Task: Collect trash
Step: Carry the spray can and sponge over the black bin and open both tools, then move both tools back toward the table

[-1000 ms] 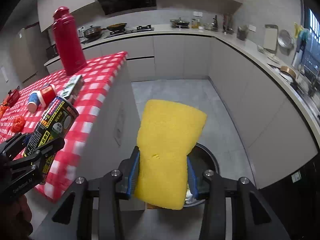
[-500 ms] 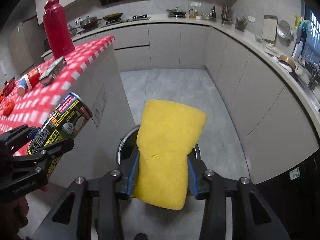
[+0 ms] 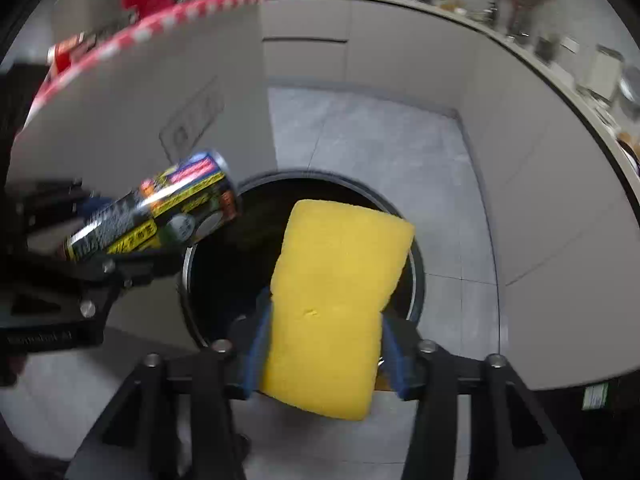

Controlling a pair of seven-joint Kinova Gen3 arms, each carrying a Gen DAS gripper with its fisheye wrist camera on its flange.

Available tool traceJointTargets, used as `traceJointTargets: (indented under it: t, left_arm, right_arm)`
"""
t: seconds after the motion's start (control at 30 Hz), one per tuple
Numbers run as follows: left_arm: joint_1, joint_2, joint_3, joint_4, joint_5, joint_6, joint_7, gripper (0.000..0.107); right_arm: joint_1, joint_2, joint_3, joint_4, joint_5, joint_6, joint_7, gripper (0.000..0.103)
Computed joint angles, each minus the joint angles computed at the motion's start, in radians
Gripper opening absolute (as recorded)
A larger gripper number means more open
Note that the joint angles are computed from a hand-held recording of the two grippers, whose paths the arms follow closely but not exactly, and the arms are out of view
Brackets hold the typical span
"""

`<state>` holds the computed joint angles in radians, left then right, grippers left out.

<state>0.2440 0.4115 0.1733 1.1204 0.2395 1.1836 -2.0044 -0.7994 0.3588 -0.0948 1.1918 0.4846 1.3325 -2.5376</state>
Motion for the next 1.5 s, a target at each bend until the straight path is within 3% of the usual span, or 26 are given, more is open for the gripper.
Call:
traceJointTargets:
  t: [0.03,0.07,0.1,0.2,0.37,0.53,0.73,1.07,1.3,1.5]
  left_arm:
    - [-0.016,-0.011,0.016,0.027,0.017,-0.038,-0.024,0.061]
    - [-0.015,-0.023,0.014,0.054,0.019,-0.079,-0.031,0.089]
    - [-0.001,-0.031,-0.007,0.071,0.007,-0.104,-0.022,0.102]
    - [-0.016,-0.040,-0.004,0.090,0.008,-0.119,-0.008,0.102]
    - [0.013,-0.064,-0.019,0.123,-0.050,-0.150,0.027,0.102]
    - [0.003,-0.098,-0.021,0.165,-0.057,-0.166,0.047,0.102]
    - [-0.011,-0.103,-0.023,0.150,-0.060,-0.136,0.065,0.103]
    - [-0.029,-0.184,-0.019,0.095,-0.027,-0.096,0.060,0.103]
    - [-0.062,-0.217,-0.036,0.045,-0.002,-0.054,0.067,0.103]
    - [-0.110,-0.238,-0.056,0.031,0.021,-0.045,0.053,0.103]
  right_arm:
    - [-0.012,0.014,0.016,0.010,0.017,0.010,0.022,0.086]
    - [-0.042,0.030,0.041,0.025,0.050,0.036,0.027,0.103]
    - [-0.070,0.036,0.060,0.032,0.077,0.056,0.016,0.103]
    - [-0.106,-0.011,0.106,0.118,0.091,0.047,-0.092,0.103]
    - [-0.028,-0.040,0.002,0.156,0.109,0.085,-0.211,0.103]
    - [-0.007,-0.029,-0.009,0.114,0.088,0.119,-0.241,0.103]
    - [-0.056,-0.044,-0.011,0.096,0.113,0.182,-0.389,0.103]
    - [-0.146,-0.053,-0.030,-0.054,0.195,0.369,-0.496,0.103]
    - [-0.204,-0.026,-0.019,-0.202,0.253,0.453,-0.451,0.103]
    - [-0.247,0.044,0.022,-0.360,0.260,0.509,-0.341,0.103]
